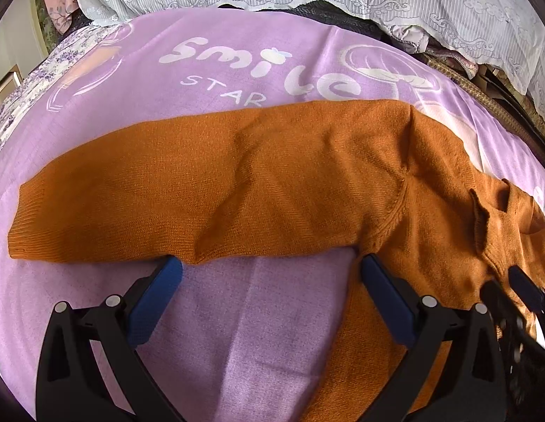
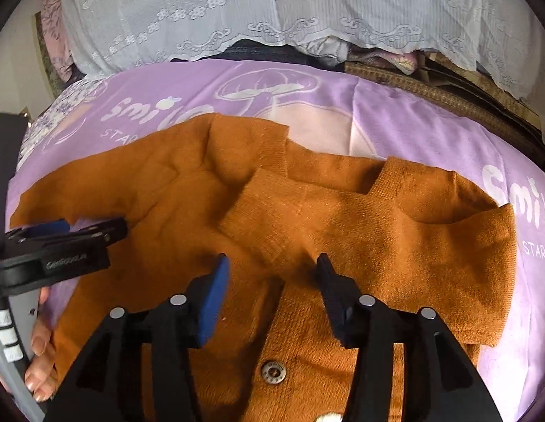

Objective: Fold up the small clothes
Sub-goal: 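Release the sleeve onto the body and open the right gripper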

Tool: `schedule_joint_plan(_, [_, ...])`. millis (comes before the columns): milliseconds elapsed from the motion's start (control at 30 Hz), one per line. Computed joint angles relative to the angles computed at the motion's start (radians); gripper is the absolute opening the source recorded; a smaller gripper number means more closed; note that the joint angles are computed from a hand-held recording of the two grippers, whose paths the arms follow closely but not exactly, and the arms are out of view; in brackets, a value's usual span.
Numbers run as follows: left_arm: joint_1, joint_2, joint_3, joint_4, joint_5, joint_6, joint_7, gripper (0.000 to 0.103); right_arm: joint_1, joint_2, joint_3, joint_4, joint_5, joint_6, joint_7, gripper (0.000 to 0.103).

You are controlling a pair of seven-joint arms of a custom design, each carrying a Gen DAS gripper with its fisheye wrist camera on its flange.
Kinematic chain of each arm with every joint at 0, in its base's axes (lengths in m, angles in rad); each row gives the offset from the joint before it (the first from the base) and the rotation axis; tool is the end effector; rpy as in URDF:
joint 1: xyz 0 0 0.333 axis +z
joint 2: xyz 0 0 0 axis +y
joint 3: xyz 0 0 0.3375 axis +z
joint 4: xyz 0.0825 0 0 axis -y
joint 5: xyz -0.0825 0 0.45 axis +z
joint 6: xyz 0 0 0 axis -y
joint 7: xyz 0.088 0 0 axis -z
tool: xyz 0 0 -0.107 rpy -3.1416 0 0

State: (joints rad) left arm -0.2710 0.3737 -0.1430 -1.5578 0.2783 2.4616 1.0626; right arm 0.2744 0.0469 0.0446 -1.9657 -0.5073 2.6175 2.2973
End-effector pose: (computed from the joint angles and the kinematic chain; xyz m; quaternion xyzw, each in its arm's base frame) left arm 0.7199 -0.2994 0.4901 -0.6619 0.6964 -0.2206 0.1680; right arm 0.6351 0.2209 0.5079 -0.6496 0.6791 -0.2522 0.2309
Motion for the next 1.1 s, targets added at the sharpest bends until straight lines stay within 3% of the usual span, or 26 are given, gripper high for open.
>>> schedule_joint_plan(133, [0.0,0.001,0.0,0.001,-0.001,-0.001,-0.001,0.099,-0.013,-0.056,0.001,-0.036,0.022,0.044,0.015,0.051])
schedule_joint_plan(167, [0.0,0.0,-0.001,0.001,-0.003,-0.001,0.0,0.099,-0.021,-0.06,0.0,-0.031,0.018,0.039,0.047,0.046])
schedule_joint_plan(267, [0.004,-0.004,-0.002,-0.004,-0.012,0.004,-0.002,0.099,-0.036,-0.026,-0.003,0.02,0.006,-0.049,0.096,0.026])
schedule_joint_plan(367, [0.008,-0.005,-0.002,-0.005,-0.021,0.005,-0.007,0.099,-0.051,0.037,0.01,0.061,0.099,-0.132,0.011,0.023])
schedule_joint_plan(467, [0.01,-0.005,-0.002,-0.004,-0.024,0.004,-0.006,0.099,-0.013,0.036,-0.013,0.049,-0.006,-0.124,0.053,0.024])
schedule_joint_plan(567, [0.008,-0.005,-0.002,-0.002,-0.023,0.001,-0.008,0.099,-0.025,-0.016,-0.015,0.0,0.073,-0.055,0.021,0.017])
schedule_joint_plan(667, [0.008,-0.005,0.0,-0.003,-0.02,0.001,-0.014,0.099,-0.055,-0.097,-0.021,-0.074,-0.046,0.005,0.187,0.017])
schedule_joint_plan(767, [0.009,-0.003,0.0,-0.002,-0.021,-0.001,-0.017,0.099,-0.107,-0.15,-0.014,-0.131,-0.115,-0.012,0.34,0.019])
schedule_joint_plan(867, [0.005,0.0,0.002,0.002,-0.012,-0.006,-0.02,0.099,-0.109,-0.114,-0.048,-0.138,0.072,-0.066,0.222,0.018])
schedule_joint_plan(900, [0.004,0.001,0.003,0.003,-0.009,-0.009,-0.02,0.099,-0.131,-0.113,-0.038,-0.157,0.096,-0.023,0.201,0.018])
schedule_joint_plan(1000, [0.007,-0.002,0.003,-0.003,-0.008,-0.005,-0.016,0.099,-0.139,-0.142,-0.013,-0.167,0.029,-0.043,0.263,0.018])
schedule_joint_plan(1100, [0.008,-0.003,0.006,0.007,0.001,-0.042,-0.005,0.099,-0.129,-0.165,0.004,-0.189,0.03,0.01,0.238,0.024])
